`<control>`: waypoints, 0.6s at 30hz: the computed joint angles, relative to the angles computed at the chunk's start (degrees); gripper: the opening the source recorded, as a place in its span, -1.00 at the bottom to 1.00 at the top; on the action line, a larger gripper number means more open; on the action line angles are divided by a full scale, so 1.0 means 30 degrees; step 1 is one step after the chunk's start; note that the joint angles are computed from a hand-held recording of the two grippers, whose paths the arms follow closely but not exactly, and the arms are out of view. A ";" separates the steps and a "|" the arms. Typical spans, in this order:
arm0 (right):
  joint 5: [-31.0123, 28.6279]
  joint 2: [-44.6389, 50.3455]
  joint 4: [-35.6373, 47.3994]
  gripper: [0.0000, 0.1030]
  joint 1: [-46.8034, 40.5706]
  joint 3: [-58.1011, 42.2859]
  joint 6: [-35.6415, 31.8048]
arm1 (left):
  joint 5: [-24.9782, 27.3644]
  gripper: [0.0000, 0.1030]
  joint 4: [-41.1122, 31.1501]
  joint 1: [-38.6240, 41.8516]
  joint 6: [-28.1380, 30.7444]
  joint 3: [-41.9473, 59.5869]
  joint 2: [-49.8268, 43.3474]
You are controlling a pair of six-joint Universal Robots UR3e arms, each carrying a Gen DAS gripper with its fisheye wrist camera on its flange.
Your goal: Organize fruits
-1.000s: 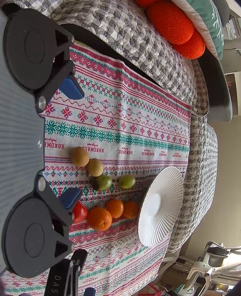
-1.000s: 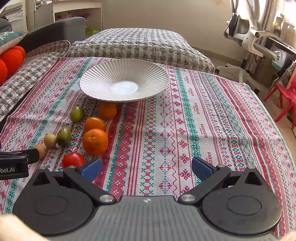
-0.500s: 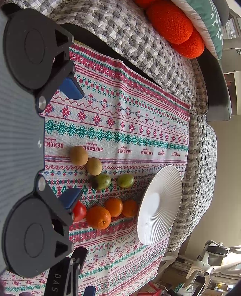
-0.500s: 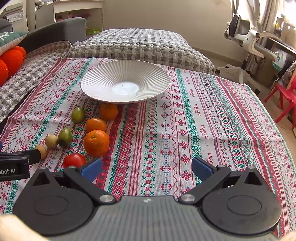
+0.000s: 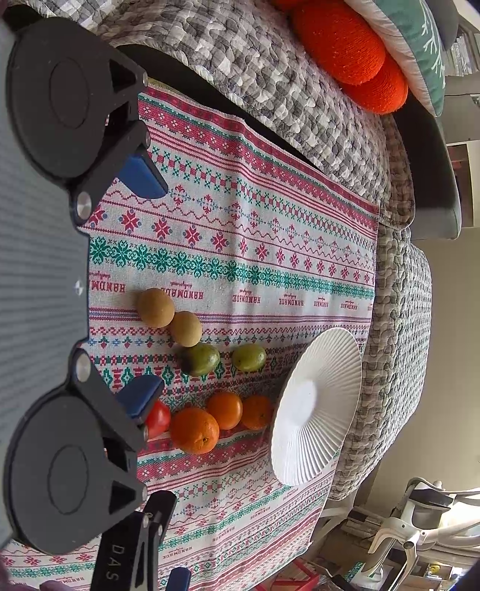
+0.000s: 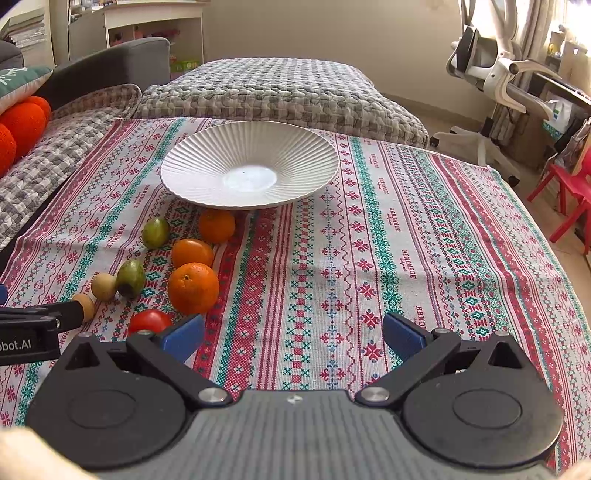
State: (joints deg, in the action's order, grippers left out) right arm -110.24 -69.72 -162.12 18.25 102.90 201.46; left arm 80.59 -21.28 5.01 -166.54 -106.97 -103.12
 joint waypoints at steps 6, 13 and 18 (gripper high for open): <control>0.0140 -0.0006 0.0043 1.00 -0.0043 0.0000 0.0021 | -0.0031 0.84 -0.0070 0.0044 -0.0073 0.0045 -0.0007; 0.0606 -0.0120 -0.0028 1.00 -0.0171 0.0106 -0.0093 | -0.0037 0.83 -0.0166 0.0008 -0.0028 0.0119 -0.0079; 0.0801 -0.0186 -0.0188 1.00 -0.0192 0.0221 -0.0182 | -0.0167 0.83 -0.0142 0.0066 0.0030 0.0128 -0.0089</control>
